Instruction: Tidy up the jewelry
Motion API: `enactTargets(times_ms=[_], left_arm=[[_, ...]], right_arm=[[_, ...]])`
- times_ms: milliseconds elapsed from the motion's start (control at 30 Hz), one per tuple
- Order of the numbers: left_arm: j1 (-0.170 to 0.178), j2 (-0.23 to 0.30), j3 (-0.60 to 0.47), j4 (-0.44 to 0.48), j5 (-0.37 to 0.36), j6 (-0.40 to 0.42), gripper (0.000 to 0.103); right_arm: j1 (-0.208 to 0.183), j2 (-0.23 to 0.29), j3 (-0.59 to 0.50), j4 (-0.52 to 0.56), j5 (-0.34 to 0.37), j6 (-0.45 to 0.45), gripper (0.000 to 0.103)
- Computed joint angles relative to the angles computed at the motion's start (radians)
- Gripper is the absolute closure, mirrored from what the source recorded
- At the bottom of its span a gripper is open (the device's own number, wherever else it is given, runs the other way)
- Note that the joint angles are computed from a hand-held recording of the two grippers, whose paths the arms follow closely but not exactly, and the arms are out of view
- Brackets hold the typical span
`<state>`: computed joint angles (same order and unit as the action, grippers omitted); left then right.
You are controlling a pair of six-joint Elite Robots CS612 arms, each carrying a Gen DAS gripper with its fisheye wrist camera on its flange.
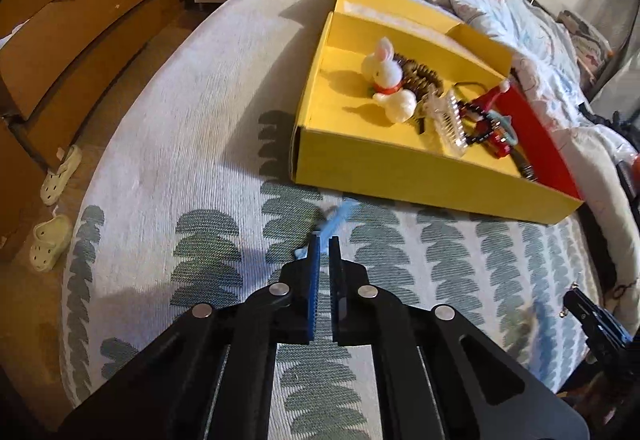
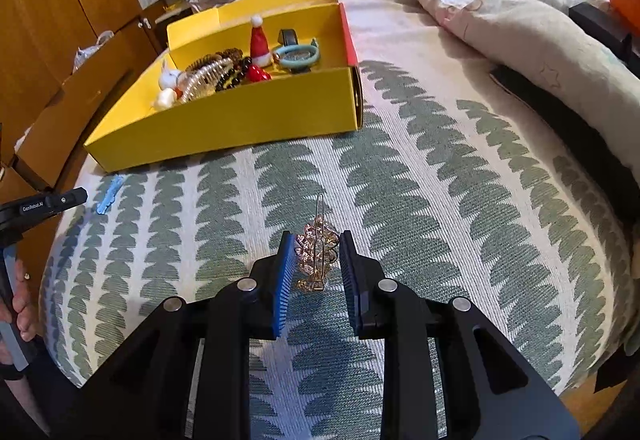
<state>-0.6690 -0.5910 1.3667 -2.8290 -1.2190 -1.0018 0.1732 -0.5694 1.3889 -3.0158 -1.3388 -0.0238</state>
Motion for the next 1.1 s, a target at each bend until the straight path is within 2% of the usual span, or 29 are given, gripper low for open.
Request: enactTargets(times_ms=[200, 367, 500, 767, 833, 867, 900, 967, 1033, 1100], left_arm=[[0.0, 0.001, -0.005, -0.009, 0.027, 0.026, 0.099], [0.012, 0.033, -0.058, 0.035, -0.027, 0.056, 0.098], [0.008, 0.047, -0.091, 0.093, -0.012, 0.077, 0.097], [0.018, 0.07, -0.139, 0.199, 0.011, 0.068, 0.095], [0.018, 0.073, -0.147, 0.209, 0.005, 0.082, 0.087], [0.017, 0.073, -0.146, 0.203, 0.005, 0.086, 0.077], [0.016, 0.072, -0.145, 0.199, 0.002, 0.086, 0.058], [0.012, 0.071, -0.144, 0.206, 0.016, 0.089, 0.033], [0.009, 0.072, -0.152, 0.243, 0.04, 0.087, 0.033], [0.013, 0.076, -0.158, 0.268, 0.025, 0.076, 0.033]], right_arm=[[-0.008, -0.006, 0.008, -0.02, 0.028, 0.013, 0.079], [-0.003, -0.007, 0.008, -0.01, 0.021, 0.003, 0.079], [-0.001, -0.004, 0.005, -0.004, 0.016, 0.001, 0.079], [0.0, -0.002, 0.001, 0.003, 0.017, -0.007, 0.079], [0.0, -0.002, 0.001, 0.003, 0.021, -0.007, 0.079], [0.0, -0.002, 0.001, 0.003, 0.018, -0.007, 0.079], [0.0, -0.002, 0.001, 0.003, 0.018, -0.008, 0.079], [-0.001, -0.002, 0.0, 0.005, 0.021, -0.006, 0.079], [0.0, -0.002, 0.002, 0.002, 0.021, -0.007, 0.079], [0.0, -0.002, 0.002, 0.0, 0.022, -0.007, 0.079]])
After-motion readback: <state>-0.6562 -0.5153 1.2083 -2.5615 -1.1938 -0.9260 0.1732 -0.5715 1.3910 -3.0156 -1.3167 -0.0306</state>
